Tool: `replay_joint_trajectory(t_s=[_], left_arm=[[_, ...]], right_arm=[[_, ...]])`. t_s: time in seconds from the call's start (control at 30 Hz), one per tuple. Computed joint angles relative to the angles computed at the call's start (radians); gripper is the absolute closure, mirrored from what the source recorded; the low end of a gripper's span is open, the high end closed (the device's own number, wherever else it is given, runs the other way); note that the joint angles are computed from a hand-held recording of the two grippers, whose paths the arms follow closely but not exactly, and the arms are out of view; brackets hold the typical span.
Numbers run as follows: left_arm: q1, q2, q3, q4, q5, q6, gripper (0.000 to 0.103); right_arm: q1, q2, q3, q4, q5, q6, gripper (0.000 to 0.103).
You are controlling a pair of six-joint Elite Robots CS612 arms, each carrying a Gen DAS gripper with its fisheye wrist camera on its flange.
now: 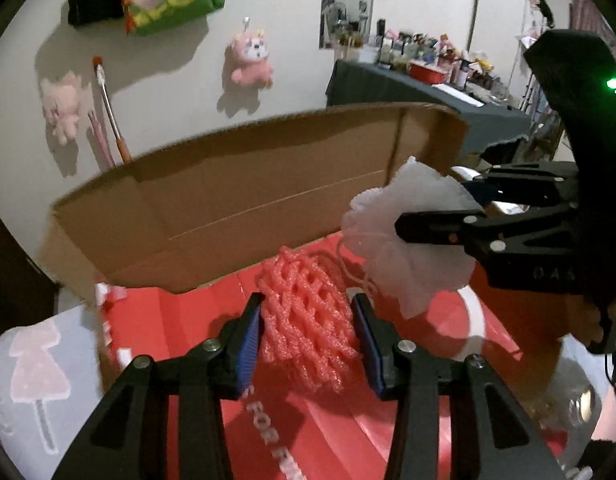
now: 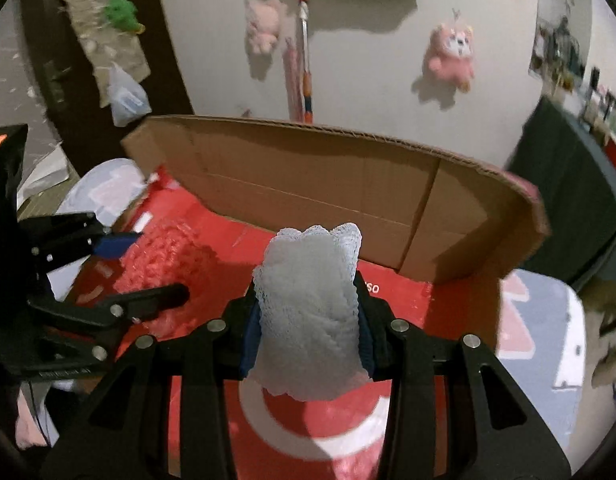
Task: Organize soft objects
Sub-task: 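Carry the mesh net and loofah with both tools into the red cardboard box, then open both tools to release the mesh net and loofah inside the box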
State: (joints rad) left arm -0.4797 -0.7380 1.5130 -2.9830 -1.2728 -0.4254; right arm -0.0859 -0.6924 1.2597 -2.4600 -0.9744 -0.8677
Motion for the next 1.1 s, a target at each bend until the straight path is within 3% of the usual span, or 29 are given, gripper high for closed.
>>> replay_joint_trajectory(t_s=[0.27, 0.43, 0.77, 1.1], left_arm=[[0.024, 0.045, -0.059, 0.065, -0.015, -0.052, 0.056], [0.03, 0.055, -0.069, 0.083, -0.014, -0.088, 0.054], [0.028, 0.057, -0.074, 0.102, -0.007, -0.097, 0.052], [0.025, 0.055, -0.073, 0.107, 0.013, -0.121, 0.04]], right_arm=[[0.036, 0.062, -0.093, 0.061, -0.103, 0.048, 0.065], [0.039, 0.091, -0.132, 0.098, -0.124, 0.087, 0.06], [0.035, 0.088, -0.125, 0.093, -0.125, 0.107, 0.051], [0.035, 0.084, -0.117, 0.061, -0.135, 0.125, 0.039]])
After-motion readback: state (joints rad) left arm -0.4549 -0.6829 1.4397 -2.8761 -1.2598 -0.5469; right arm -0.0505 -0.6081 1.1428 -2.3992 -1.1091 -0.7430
